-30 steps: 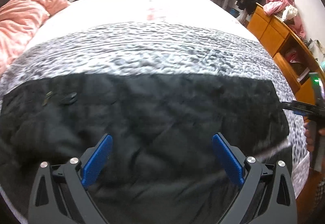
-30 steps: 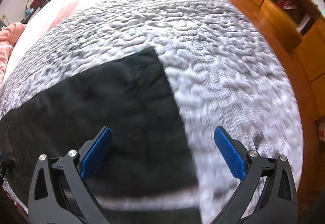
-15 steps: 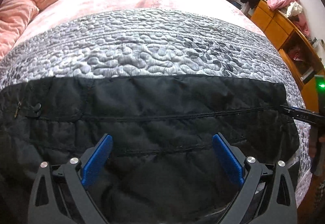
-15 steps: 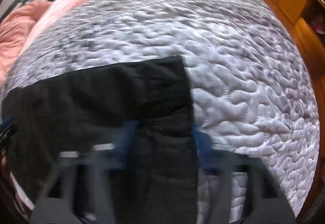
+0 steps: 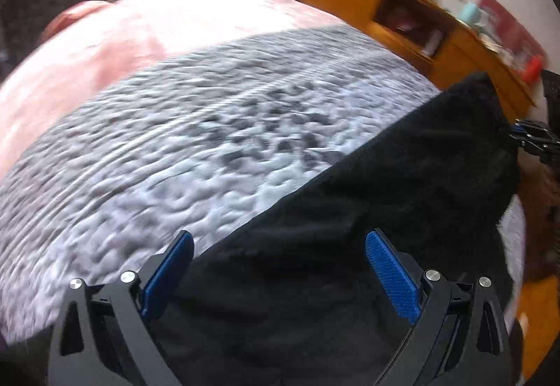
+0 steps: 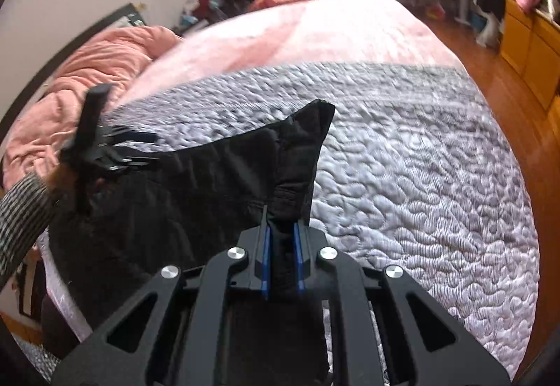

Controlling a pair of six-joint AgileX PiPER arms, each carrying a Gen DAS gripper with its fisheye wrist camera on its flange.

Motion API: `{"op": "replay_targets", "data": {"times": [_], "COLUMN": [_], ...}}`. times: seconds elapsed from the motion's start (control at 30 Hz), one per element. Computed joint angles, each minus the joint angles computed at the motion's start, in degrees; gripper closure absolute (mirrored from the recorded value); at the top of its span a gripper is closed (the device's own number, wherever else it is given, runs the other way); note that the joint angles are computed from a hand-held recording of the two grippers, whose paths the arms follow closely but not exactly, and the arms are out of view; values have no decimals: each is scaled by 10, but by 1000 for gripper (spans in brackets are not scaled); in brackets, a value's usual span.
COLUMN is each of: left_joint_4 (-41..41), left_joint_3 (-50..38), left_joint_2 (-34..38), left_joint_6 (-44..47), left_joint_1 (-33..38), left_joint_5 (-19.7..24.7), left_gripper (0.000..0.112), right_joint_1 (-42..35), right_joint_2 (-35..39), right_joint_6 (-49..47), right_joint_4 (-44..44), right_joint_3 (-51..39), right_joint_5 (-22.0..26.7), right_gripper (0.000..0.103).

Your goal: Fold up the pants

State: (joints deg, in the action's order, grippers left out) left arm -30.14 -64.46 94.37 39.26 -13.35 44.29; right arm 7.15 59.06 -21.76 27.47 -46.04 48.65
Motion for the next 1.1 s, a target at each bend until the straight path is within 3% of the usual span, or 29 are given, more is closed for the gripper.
{"op": "replay_targets", "data": {"times": [0.17,0.43,0.5,0.57,0.6,0.67,0.73,0.9,1.0,1.1], "left_joint_4": [-88,-121,-115,-97,-92,-91,-94,-109,-81,16], "left_joint_3": [-91,-185,-175,-164,-159,-139,-124,-21,65,140], "left_joint_2": [85,198,195,187,182,170,158,36,-103,-258], "left_joint_6": [61,40,54,64,66,69,71,79,41,-48], "left_joint_1": [28,50,47,43,44,50,56,64,51,-1], "left_joint_5": [117,245,242,240,242,235,219,129,62,20], "left_gripper": [13,15,21,47,53,87,99,106,106,106], "right_joint_1": [7,-32,-30,-30,-35,-48,-42,-10,21,108], "right_joint_2": [-9,-13,-13,-10,-10,-9,-9,-21,-53,-99], "right_joint_6": [-11,-74,-68,-61,-63,-72,-61,11,67,204], "right_joint_4": [1,47,42,38,44,60,57,14,-25,-145], "right_joint_3": [0,11,9,9,10,13,15,26,42,63], "right_joint_5": [3,14,13,7,8,9,1,-37,-59,-84], "right_gripper": [94,94,94,94,94,94,94,93,93,92]}}
